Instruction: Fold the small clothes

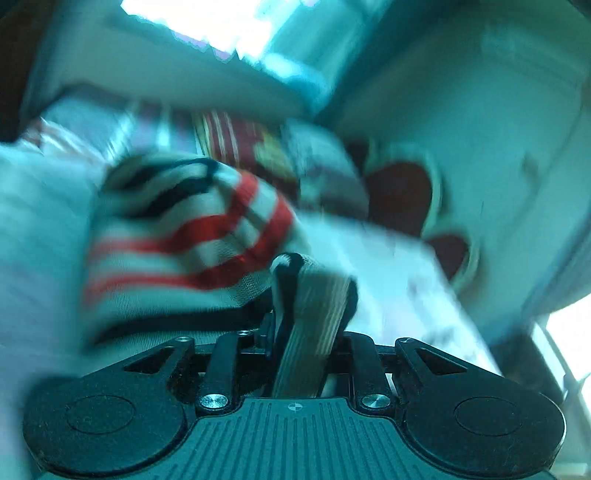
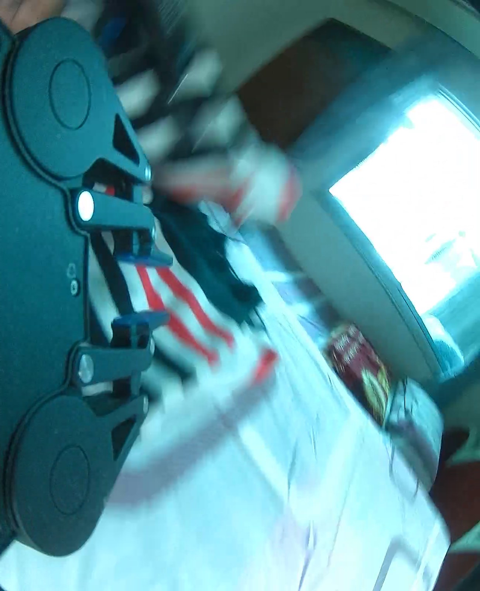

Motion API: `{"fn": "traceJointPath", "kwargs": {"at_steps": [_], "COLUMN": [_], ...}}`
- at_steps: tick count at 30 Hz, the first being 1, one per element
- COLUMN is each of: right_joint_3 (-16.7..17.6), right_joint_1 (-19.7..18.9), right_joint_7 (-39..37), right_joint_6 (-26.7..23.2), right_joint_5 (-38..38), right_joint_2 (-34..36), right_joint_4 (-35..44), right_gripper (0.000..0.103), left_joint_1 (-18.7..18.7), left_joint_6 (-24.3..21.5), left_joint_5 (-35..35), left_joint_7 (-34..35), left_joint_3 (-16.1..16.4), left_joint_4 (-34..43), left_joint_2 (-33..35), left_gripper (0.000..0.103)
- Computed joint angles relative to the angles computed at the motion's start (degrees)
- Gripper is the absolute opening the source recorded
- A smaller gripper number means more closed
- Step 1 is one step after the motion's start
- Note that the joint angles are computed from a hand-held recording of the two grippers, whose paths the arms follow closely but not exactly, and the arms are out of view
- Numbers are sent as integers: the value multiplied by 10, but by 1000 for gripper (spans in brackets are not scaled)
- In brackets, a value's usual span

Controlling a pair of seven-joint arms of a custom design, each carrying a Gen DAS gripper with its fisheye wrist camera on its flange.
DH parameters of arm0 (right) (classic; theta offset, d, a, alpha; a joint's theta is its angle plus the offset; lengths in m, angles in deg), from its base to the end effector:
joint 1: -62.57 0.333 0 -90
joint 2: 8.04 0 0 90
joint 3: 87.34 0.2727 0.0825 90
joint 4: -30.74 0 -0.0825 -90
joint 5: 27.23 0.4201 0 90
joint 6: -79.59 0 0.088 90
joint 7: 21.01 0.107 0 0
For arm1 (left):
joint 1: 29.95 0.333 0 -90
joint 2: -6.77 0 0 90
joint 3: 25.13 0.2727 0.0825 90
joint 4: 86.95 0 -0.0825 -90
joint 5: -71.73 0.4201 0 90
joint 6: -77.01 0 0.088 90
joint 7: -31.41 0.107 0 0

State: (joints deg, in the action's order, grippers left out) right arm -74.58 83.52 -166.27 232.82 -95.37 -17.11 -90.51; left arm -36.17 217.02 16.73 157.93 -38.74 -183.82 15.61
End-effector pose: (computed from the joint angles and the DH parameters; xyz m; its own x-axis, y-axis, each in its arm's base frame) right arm 0.4720 0.3534 0.4892 -0.2694 -0.7659 -0.5838 -0.4021 0.6403 -0.6545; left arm 0.6446 -0.2245 0.5200 -0.5223 -0.6802 0.5143 -0.7428 0.0667 -0.6661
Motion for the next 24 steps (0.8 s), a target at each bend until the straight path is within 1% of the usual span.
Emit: {"fn": "traceJointPath", "kwargs": {"at_steps": [1, 2, 3, 4, 5, 6, 7, 8, 9, 10, 11, 12, 13, 14, 15, 16, 17, 18, 19, 21, 22, 23, 24], "right_joint_3": [-3, 1, 7, 8, 7, 7, 11, 15, 19, 22, 22, 23, 30, 33, 30, 27, 10, -11, -16, -22, -25, -25, -25], "right_joint_1": [-3, -9, -14, -19, -26, -37, -50, -60, -69, -78, -82, -86, -94, -96, -93, -95, -77, -49, -39, -28, -23, -21, -14], "right_joint_7": [31, 61, 70, 69, 74, 93, 115, 126, 136, 143, 138, 137, 153, 157, 148, 143, 99, 25, -16, -81, -112, -133, -169], "right_joint_6": [6, 0, -11, -10, 9, 38, 64, 81, 103, 128, 152, 175, 193, 205, 220, 241, 253, 246, 238, 229, 226, 218, 187], "right_joint_5": [-1, -11, -13, -9, -7, -16, -30, -35, -42, -44, -33, -25, -25, -13, 9, 23, 74, 149, 184, 243, 268, 272, 284], "right_joint_2": [-29, -58, -82, -103, -121, -136, -146, -149, -150, -142, -125, -109, -99, -83, -62, -41, -24, -11, 1, 27, 40, 51, 60], "right_joint_4": [-29, -54, -74, -91, -108, -122, -131, -133, -134, -129, -117, -108, -102, -94, -83, -72, -69, -67, -59, -41, -31, -20, -5], "right_gripper": [61, 83, 86, 85, 84, 83, 81, 81, 81, 81, 81, 81, 81, 82, 83, 83, 83, 83, 82, 76, 67, 55, 49], "left_joint_1": [-15, -33, -55, -57, -39, -29, -23, -17, -15, -14, -12, -7, 0, 6, 12, 16, 22, 30, 30, 32, 33, 33, 34], "left_joint_6": [-9, -3, 30, 53, 45, 15, 0, -10, 4, 31, 56, 74, 74, 69, 70, 61, 52, 49, 54, 52, 46, 50, 58], "left_joint_5": [52, 124, 156, 148, 100, 48, 3, -52, -78, -92, -93, -63, -4, 31, 44, 70, 64, 32, 27, 21, 20, 21, 22], "left_joint_7": [-25, -46, -32, -6, 34, 58, 79, 117, 135, 139, 138, 110, 53, 24, 14, -10, -14, 11, 14, 9, 1, -7, -3], "left_joint_3": [-2, -4, 1, -4, -19, -14, -5, 8, 22, 32, 43, 50, 54, 58, 58, 58, 54, 49, 46, 42, 42, 40, 38], "left_joint_4": [9, 5, -19, -46, -61, -71, -85, -105, -122, -137, -139, -130, -111, -92, -85, -76, -74, -92, -92, -94, -86, -80, -76], "left_joint_2": [17, 25, 12, -11, -31, -53, -76, -104, -124, -138, -137, -123, -99, -72, -56, -41, -35, -45, -42, -40, -32, -25, -22], "left_gripper": [21, 26, 28, 50, 73, 73, 73, 73, 73, 73, 73, 73, 73, 73, 73, 73, 73, 73, 73, 74, 75, 75, 75]}}
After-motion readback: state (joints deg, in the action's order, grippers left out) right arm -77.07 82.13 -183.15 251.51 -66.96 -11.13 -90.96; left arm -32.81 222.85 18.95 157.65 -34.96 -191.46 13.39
